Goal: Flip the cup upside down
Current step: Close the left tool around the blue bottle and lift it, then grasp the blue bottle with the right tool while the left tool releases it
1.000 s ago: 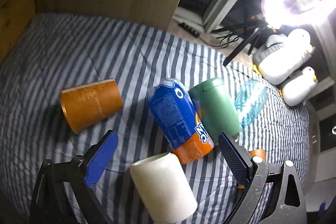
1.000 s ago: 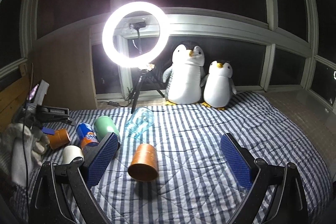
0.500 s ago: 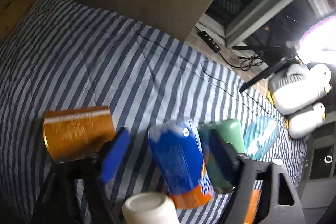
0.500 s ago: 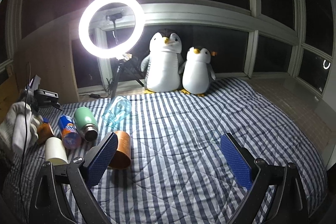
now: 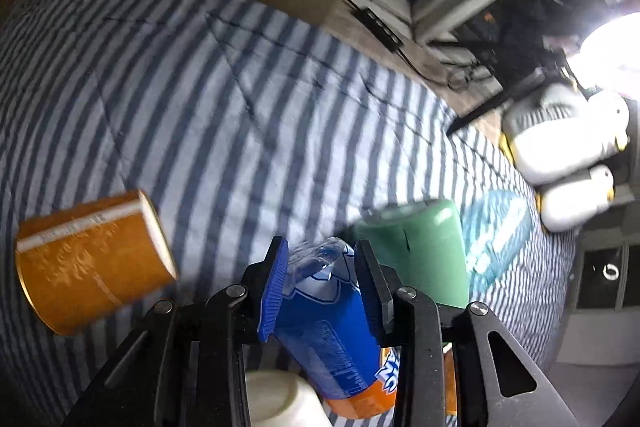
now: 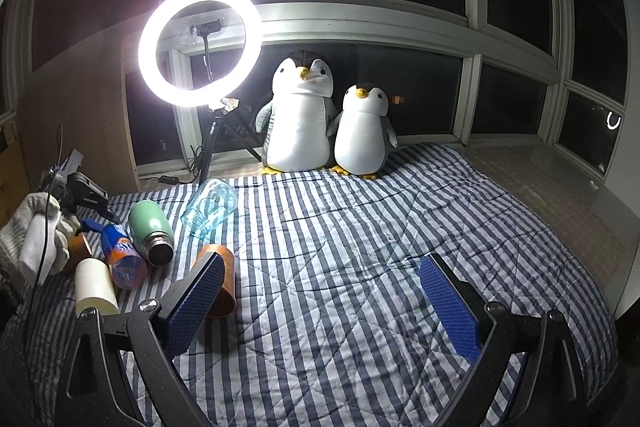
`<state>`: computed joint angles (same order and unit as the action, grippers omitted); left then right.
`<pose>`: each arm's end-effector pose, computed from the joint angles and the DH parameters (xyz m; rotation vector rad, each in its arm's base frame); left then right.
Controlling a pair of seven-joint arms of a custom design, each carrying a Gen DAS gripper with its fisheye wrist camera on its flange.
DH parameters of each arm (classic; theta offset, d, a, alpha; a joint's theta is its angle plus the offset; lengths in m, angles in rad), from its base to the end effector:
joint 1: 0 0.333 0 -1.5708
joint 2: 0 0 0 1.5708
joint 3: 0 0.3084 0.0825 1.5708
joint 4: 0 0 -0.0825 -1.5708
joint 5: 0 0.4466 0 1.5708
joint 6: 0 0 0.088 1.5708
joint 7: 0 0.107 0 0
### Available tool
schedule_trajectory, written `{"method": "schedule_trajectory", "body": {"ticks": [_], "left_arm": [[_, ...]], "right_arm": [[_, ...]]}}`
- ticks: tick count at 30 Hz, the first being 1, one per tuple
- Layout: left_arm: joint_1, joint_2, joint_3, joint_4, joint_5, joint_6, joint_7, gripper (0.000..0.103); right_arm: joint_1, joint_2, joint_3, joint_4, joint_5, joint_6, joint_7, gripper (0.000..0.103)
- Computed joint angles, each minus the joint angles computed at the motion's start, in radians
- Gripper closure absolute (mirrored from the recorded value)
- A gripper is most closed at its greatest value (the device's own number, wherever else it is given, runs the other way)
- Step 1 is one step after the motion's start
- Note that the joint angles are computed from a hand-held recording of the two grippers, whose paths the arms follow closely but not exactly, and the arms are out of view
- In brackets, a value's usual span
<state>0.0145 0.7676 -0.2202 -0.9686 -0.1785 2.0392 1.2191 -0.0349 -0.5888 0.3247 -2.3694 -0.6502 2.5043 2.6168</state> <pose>0.8345 -0.1154 0.4410 2.3663 -1.7695 0.6475 0.4686 0.1645 0.5828 -1.3871 1.9687 -1.0455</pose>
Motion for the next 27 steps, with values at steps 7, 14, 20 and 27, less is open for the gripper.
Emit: {"method": "schedule_trajectory", "body": {"ticks": [7,14,20,27], "left_arm": [[-0.012,-0.078,-0.023,-0.114,-0.009,-0.004,0.093,0.068],[-0.057,-0.186,-0.027,-0.263,0.017,0.006,0.198,0.067],[-0.067,-0.277,-0.041,-0.386,-0.022,0.013,0.271,0.067],[-0.087,-0.373,-0.049,-0.524,-0.072,0.041,0.341,0.067]], "right_arm": [[0.013,0.017,-0.013,0.004,0.012,0.036,-0.019,0.006],[0.054,0.055,-0.053,0.012,0.092,0.083,-0.123,0.006],[0.116,0.118,-0.102,0.039,0.218,0.116,-0.292,0.006],[0.244,0.246,-0.203,0.134,0.487,0.107,-0.638,0.006]]}}
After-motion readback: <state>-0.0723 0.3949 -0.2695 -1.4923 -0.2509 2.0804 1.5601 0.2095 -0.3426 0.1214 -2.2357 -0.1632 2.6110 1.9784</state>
